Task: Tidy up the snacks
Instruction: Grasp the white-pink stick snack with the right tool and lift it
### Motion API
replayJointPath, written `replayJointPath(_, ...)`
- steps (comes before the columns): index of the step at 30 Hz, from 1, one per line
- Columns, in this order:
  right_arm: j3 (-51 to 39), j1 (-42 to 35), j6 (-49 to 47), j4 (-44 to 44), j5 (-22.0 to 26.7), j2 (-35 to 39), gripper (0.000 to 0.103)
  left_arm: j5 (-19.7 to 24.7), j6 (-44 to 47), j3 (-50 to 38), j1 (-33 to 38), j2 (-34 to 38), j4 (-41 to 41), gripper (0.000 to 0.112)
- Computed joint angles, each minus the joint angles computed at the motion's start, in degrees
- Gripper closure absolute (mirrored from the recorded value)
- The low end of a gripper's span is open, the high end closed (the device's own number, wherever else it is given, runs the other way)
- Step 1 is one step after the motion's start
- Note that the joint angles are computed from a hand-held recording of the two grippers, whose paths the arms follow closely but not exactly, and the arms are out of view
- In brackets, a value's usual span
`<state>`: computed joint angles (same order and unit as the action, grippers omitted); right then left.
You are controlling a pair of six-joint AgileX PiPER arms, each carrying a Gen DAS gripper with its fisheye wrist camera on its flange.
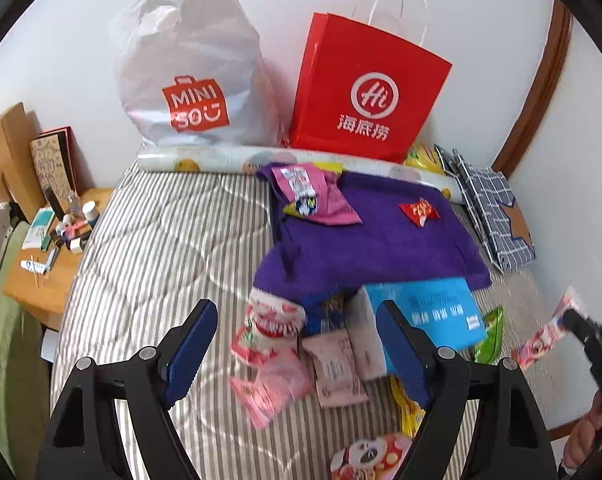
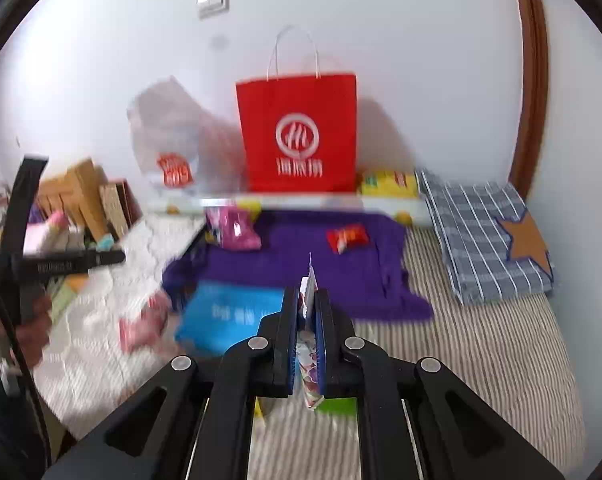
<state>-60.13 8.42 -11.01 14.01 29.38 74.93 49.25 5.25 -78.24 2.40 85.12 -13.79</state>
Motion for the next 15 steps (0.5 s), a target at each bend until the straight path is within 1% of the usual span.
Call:
replayJointPath(2, 2.6, -1.1, -2.7, 2.3, 2.0, -1.1, 0.095, -0.7, -0.4, 2.0, -0.8, -1.2, 0.5, 0.032)
replayJointPath(3, 3.9, -1.7, -3.8, 3.4, 2.2, -1.1, 0.095, -1.1, -0.3, 2.8, -1.0, -1.6, 0.4, 0.032)
replayJointPath(4, 5.2, -1.9, -4.1, 4.0, 1.7, -1.1, 0.095, -1.4, -0.3, 3.7, -1.2, -2.1, 0.2, 0.032)
replayJointPath(7, 6.7, -3.9, -9.0, 10.8, 1.6, 1.9, 0.094, -0.8, -1.1, 4.1, -1.9, -2.1, 0.0, 0.032)
replayJointPath(9, 6.9, -4.4, -9.7, 12.4, -1.2, 4.2, 0.094, 0.3, -1.5, 3.7, -2.6, -2.3, 0.6, 0.032)
replayJointPath(10, 6.6, -4.7, -10.8, 14.0, -2.2, 5.6, 0.088, 0.2, -1.7, 3.9, -3.0, -2.6, 1.2, 0.032)
replayJointPath(12, 6.2, -5.6, -15.3, 18.6, -2.4, 7.8, 0.083, -0.3, -2.8, 4.4, -3.8, -3.8, 3.2, 0.032)
replayJointPath(13, 6.3, -5.7, -16.1, 19.4, -2.8, 8.9, 0.077, -0.4, -3.1, 4.8, -3.9, -4.4, 3.7, 0.032)
replayJointPath(14, 6.6, -5.9, -16.3, 19.7, -2.9, 9.3, 0.069, -0.5, -2.7, 5.3, -3.6, -5.0, 3.5, 0.032)
replayJointPath(15, 7.0, -6.0, -17.2, 20.5, -2.6, 9.8, 0.063, -0.7, -2.1, 5.9, -3.3, -5.4, 2.9, 0.032)
